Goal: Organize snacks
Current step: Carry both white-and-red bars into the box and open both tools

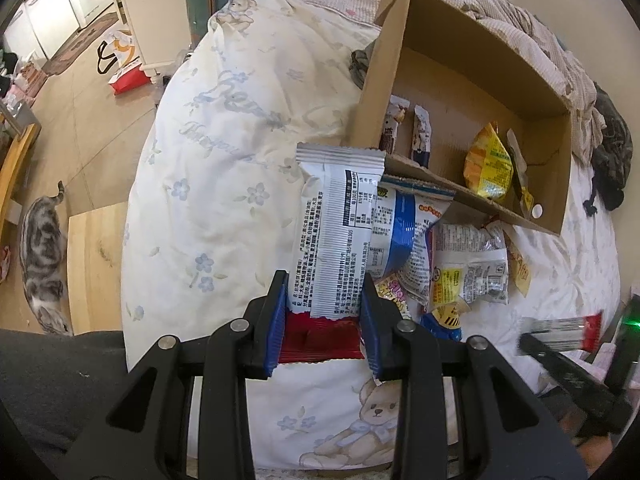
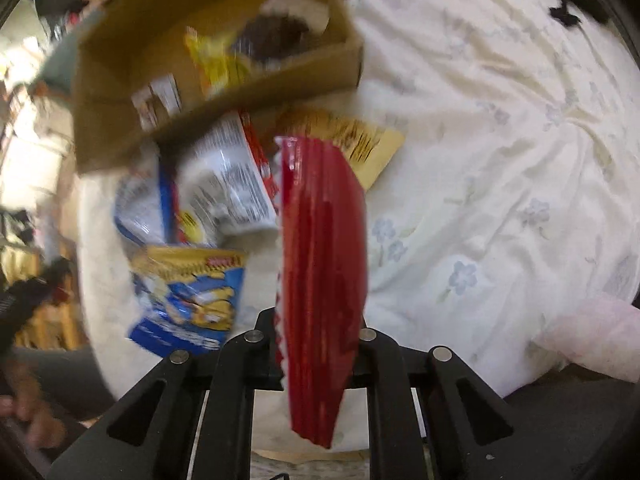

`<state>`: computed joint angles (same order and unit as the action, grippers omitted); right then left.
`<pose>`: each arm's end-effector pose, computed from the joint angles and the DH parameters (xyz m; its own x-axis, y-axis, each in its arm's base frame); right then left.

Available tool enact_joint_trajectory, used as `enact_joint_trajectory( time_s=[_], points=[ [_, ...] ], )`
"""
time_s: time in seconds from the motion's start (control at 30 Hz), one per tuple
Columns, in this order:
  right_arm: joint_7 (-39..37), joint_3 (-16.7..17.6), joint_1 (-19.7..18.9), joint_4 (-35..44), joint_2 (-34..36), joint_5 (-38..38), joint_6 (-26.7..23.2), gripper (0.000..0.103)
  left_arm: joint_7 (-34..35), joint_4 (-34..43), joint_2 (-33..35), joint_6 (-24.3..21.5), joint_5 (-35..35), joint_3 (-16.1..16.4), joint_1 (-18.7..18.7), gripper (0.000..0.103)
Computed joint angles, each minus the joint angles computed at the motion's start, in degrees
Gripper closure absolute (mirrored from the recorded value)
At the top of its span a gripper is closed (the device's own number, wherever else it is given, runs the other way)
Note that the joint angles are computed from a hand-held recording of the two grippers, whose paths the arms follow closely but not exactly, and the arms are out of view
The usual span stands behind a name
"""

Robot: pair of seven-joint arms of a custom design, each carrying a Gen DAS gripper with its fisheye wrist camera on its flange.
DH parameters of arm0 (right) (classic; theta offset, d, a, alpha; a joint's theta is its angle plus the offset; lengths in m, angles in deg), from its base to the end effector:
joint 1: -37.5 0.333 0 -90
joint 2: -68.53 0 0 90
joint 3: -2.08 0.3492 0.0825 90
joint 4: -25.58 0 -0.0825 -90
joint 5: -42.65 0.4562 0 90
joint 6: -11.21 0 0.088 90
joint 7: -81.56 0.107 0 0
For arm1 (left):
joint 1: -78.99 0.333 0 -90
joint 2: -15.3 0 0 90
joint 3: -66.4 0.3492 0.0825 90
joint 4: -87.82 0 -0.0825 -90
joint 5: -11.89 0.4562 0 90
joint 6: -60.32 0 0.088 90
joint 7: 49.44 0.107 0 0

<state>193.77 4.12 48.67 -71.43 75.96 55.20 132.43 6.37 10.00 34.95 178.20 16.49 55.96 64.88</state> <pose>0.6841 0.1695 0.5589 -0.2038 -0.9308 -0.3034 -0.9484 0.2646 -0.1745 0.7179 -0.2970 0.5905 0.1333 -0.9740 0.1834 -0.9348 -0.1850 -0.3031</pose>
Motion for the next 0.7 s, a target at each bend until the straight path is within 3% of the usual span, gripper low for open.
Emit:
enact_joint_trajectory(
  time_s=[0.33,0.5,0.7],
  points=[
    [-3.51,-0.5,-1.22,-5.86,-6.16,11.06,9.9,0.089,0.18,-1.46,-1.65,4.38,2.28,0.19,-0.53,0.073],
    [-3.78,-0.02,-0.46,-0.49,-3.28,9.26,10.46,0.089,0.63,1.31,-0.63,5.1,3.64,0.37,-0.75,0.073],
    [-6.77,0.46,-0.41,6.27,1.67,7.78,11.14,0.089,3.35,12.49,5.5,3.47,5.29,0.83,-1.99,0.073]
  ],
)
